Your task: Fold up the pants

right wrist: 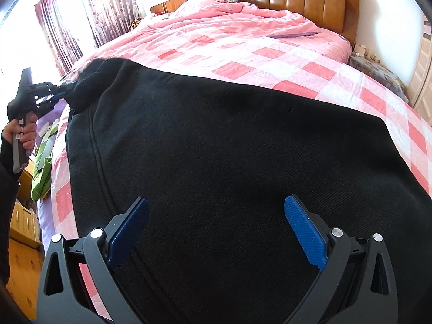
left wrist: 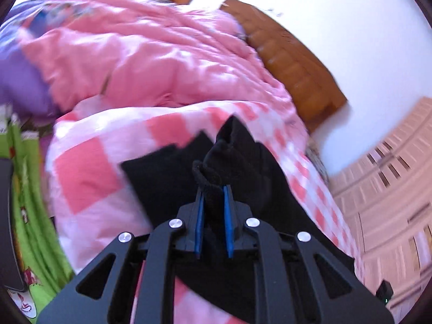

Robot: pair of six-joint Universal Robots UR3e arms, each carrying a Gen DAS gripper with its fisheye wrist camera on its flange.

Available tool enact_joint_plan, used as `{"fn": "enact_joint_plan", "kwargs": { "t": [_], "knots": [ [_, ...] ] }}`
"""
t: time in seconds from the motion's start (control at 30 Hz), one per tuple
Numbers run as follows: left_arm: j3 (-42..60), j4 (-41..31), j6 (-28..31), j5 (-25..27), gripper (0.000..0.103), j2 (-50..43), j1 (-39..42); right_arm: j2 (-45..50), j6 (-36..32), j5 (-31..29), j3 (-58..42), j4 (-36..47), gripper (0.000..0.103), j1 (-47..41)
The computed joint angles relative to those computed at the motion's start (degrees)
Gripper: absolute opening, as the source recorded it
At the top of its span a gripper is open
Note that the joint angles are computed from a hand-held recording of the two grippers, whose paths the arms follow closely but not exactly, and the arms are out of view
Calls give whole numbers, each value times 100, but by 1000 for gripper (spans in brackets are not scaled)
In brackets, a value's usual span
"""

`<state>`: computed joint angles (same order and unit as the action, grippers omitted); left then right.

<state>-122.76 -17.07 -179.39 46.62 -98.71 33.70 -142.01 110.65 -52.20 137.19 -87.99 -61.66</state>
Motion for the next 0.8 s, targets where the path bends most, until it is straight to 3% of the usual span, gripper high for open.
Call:
{"fn": "enact_joint_plan", "kwargs": {
  "t": [0.1,0.2,0.27,0.33,0.37,0.43,0.5,0.57,0.63,0.8],
  "knots": [
    [-190,220,-367,-17,14,-92,288,-5,-4,-8,1,-4,98,1],
    [-418,448,-691,-208,28,-51,505,-36,40,-53,31,-94,98,50],
    [-805,489,-549,-701,64,197,764,-33,88,-71,58,-184,98,91],
    [-1114,603,-434,-890,77,474,823,15,148,-88,79,-298,99,148],
    [-1196,355,-187,-1128,78,565,887,22,189,-101,94,-360,99,181],
    [-1048,207,-100,-1307,76,394,706,1,231,-134,124,-442,99,223],
    [-800,490,-221,-916,63,158,354,9,245,-139,132,-471,99,235],
    [-500,523,-333,-709,37,-108,124,12,192,-118,117,-409,99,193],
    [-23,379,-486,-254,23,-371,-215,-38,49,-78,74,-193,99,79],
    [-122,480,-486,11,18,102,-358,-450,-665,124,-298,1098,91,-190]
  ]
}}
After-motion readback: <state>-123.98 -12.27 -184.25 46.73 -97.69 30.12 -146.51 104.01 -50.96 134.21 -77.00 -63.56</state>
